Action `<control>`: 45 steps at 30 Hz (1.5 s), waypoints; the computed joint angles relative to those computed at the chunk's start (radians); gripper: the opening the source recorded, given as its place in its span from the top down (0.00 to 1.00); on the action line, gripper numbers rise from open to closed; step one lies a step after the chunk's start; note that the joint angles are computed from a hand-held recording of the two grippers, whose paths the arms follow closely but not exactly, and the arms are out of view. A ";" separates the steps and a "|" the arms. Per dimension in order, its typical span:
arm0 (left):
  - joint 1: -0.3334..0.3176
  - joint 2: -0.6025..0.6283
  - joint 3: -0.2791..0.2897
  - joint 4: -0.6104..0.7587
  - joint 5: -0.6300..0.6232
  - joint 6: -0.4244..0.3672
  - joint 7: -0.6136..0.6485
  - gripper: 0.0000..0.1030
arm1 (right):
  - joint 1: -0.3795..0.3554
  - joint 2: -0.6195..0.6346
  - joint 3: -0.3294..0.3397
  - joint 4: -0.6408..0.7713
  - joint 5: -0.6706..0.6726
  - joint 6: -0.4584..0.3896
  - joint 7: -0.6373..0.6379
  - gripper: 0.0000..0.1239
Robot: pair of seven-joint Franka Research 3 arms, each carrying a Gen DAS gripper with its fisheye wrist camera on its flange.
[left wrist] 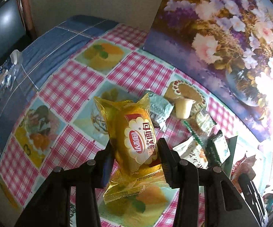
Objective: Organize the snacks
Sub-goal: 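Grasp the yellow bread pack with the left tool while the right tool grasps the Daliyuan roll pack, then carry the yellow bread pack and Daliyuan roll pack into the white tray and release both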
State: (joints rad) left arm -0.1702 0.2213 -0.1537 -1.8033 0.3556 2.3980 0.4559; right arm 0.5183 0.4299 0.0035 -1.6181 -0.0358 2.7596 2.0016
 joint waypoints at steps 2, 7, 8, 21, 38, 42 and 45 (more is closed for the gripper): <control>-0.004 0.000 0.000 0.010 0.007 -0.003 0.001 0.55 | -0.001 -0.008 -0.003 -0.006 0.003 -0.007 0.009 0.66; -0.015 -0.001 -0.006 0.034 0.022 0.010 0.004 0.55 | -0.015 -0.020 -0.009 -0.017 0.014 -0.024 0.043 0.66; -0.016 0.000 -0.007 0.040 0.021 0.016 0.007 0.55 | -0.017 -0.026 -0.013 -0.024 0.011 -0.023 0.053 0.66; -0.095 0.082 -0.030 0.206 0.061 -0.012 0.086 0.55 | -0.062 -0.129 -0.075 -0.122 -0.107 -0.054 0.303 0.66; -0.236 0.300 -0.062 0.516 -0.011 -0.095 0.290 0.55 | -0.202 -0.269 -0.082 -0.323 -0.342 -0.061 0.651 0.66; -0.274 0.367 -0.059 0.611 -0.026 -0.136 0.332 0.55 | -0.231 -0.281 -0.069 -0.349 -0.341 -0.058 0.659 0.66; -0.305 0.423 -0.051 0.693 -0.030 -0.160 0.359 0.55 | -0.247 -0.284 -0.064 -0.365 -0.336 -0.049 0.656 0.66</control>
